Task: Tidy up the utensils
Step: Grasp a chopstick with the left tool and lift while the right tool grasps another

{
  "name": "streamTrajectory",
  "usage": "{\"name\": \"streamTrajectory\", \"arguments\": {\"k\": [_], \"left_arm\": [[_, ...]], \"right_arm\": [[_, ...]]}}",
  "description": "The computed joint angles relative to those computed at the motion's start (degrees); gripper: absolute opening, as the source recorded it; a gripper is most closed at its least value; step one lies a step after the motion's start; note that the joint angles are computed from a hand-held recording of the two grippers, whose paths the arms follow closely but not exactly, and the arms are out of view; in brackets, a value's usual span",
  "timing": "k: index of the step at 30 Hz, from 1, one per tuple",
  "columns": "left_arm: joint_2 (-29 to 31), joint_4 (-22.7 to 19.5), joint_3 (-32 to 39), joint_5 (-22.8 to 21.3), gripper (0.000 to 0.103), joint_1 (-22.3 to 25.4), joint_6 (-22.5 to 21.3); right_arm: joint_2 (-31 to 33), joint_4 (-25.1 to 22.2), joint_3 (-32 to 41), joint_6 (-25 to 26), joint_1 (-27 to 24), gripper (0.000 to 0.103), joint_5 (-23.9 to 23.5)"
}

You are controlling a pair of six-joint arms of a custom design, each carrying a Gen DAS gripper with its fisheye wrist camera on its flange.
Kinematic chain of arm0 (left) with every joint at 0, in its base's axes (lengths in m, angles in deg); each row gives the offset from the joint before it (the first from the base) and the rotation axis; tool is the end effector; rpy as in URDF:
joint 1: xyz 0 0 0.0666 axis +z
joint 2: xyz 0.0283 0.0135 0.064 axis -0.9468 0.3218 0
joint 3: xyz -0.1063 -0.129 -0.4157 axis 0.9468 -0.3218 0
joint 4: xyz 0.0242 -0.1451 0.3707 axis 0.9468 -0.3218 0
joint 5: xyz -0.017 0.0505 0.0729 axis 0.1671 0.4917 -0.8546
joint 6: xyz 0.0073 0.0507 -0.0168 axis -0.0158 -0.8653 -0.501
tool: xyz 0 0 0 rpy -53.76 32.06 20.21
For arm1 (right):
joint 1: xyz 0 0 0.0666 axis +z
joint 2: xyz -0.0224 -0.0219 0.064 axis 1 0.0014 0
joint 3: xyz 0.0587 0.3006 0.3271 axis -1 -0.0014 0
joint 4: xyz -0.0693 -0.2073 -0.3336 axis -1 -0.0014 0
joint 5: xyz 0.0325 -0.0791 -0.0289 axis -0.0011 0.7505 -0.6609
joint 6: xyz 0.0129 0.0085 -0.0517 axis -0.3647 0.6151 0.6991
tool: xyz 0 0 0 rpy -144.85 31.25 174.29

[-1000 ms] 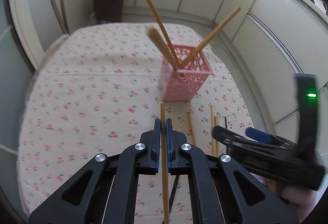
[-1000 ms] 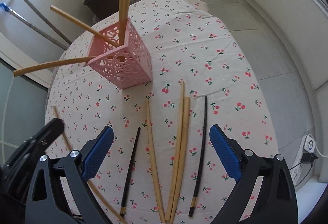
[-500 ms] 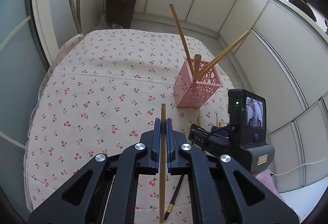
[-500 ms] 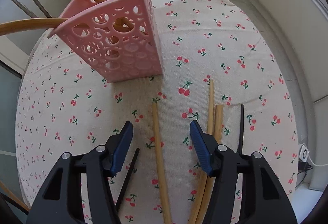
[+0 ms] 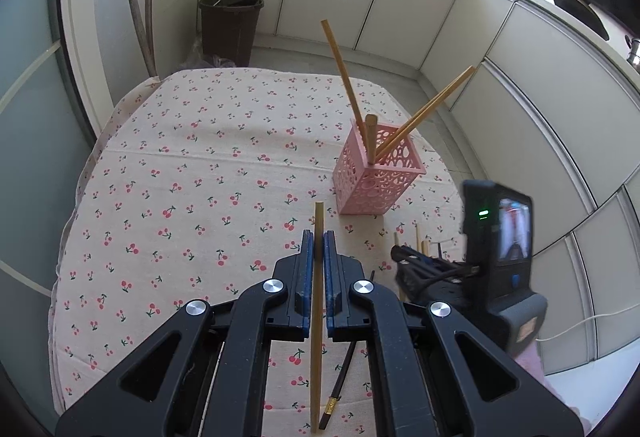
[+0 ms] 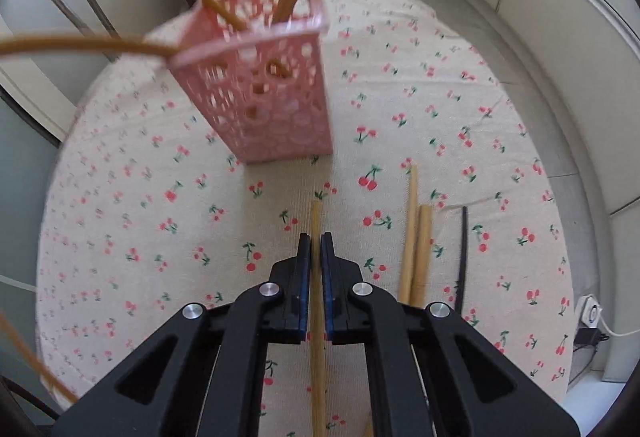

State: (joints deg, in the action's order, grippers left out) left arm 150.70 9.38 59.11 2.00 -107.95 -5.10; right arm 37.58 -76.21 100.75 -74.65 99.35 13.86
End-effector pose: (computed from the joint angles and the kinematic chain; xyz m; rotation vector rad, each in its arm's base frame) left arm 0.3230 -0.2314 0.6044 -0.1278 2.4469 -0.3006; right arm 0.4196 0.0738 0.5111 -0.0607 2.6598 0.2774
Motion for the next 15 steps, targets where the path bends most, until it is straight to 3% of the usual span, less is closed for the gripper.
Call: {"name": "streamTrajectory", "arguments": {"k": [7, 15], "left_arm": [[-1.3, 2.0, 0.6, -1.1, 0.004, -1.5, -1.3], [-1.6, 2.8, 2.4, -3.2, 0.004, -4.5, -2.8]], "right_arm": [[-5.3, -0.5, 1.9, 1.3, -5.8, 0.006, -7.5], [-9.5, -4.2, 5.4, 6.8, -9.7, 0.006, -13.7]]}}
